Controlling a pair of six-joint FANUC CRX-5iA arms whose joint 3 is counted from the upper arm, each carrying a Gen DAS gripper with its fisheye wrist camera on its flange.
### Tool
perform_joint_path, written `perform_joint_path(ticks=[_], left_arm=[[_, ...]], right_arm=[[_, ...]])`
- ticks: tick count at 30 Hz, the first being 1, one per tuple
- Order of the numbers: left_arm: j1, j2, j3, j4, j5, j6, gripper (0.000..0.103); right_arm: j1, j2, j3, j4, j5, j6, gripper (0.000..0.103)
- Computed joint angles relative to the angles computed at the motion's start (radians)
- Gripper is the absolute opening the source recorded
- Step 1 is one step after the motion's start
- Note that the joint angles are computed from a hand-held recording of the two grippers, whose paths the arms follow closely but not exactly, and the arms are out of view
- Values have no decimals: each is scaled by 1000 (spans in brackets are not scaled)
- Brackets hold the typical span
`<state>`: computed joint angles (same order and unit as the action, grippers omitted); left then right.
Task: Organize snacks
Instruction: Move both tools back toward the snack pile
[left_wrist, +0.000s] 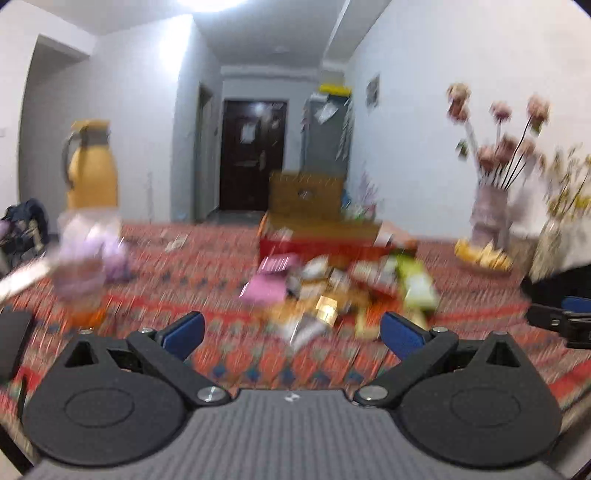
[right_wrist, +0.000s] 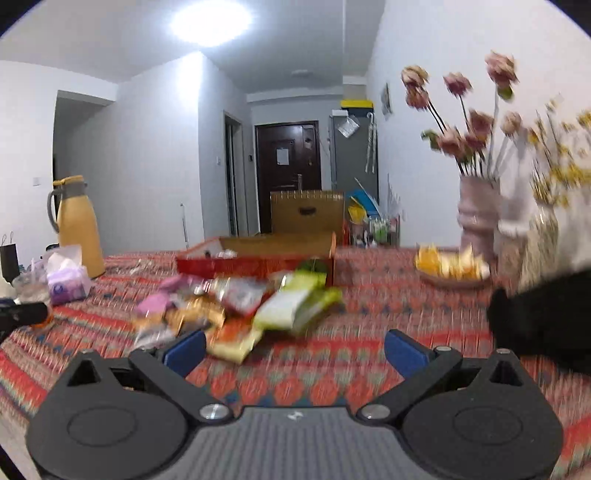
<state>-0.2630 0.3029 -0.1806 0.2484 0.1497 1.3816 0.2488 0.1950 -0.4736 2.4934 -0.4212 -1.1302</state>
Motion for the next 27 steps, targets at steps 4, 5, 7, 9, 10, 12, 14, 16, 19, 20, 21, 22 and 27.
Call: perform_joint_path(ticks=[4, 5, 7, 9, 10, 12, 14, 16, 19, 20, 21, 22, 27], left_arm=[[-24, 8, -69, 200, 18, -216, 103], [-27, 10, -74, 227, 17, -239, 103], [-35, 14, -90, 295, 30, -291, 103], [-34, 16, -96, 318, 30, -288, 103], [-33, 16, -96, 325, 24, -280, 103], [-39, 22, -97, 393, 18, -321, 103], [-54, 33, -100, 504, 27, -406, 103], [-79, 46, -101, 642, 51, -516, 103], [-135, 80, -81, 883, 109, -723, 103], [-140, 89, -68, 911, 104, -750, 103], [-137, 97, -55, 912, 91, -752, 103], [-135, 107, -40, 918, 78, -760, 103], [-213, 200, 75, 1274, 145, -1106, 103]], right_arm=[[41, 11, -52, -24, -18, 15, 103], [50, 15, -56, -39, -16, 36, 103], [51, 20, -53, -34, 5, 51, 103], [56, 24, -51, -29, 7, 53, 103], [59, 27, -49, -31, 6, 55, 103], [58, 30, -45, -12, 2, 34, 103], [49, 36, -32, 9, 12, 13, 103], [51, 45, -19, -33, 26, 43, 103], [53, 63, 0, -64, 24, 65, 103], [54, 68, 9, -72, 26, 75, 103], [55, 76, 19, -80, 23, 90, 103], [60, 84, 26, -97, 11, 114, 103], [48, 145, 82, -19, -80, 99, 103]])
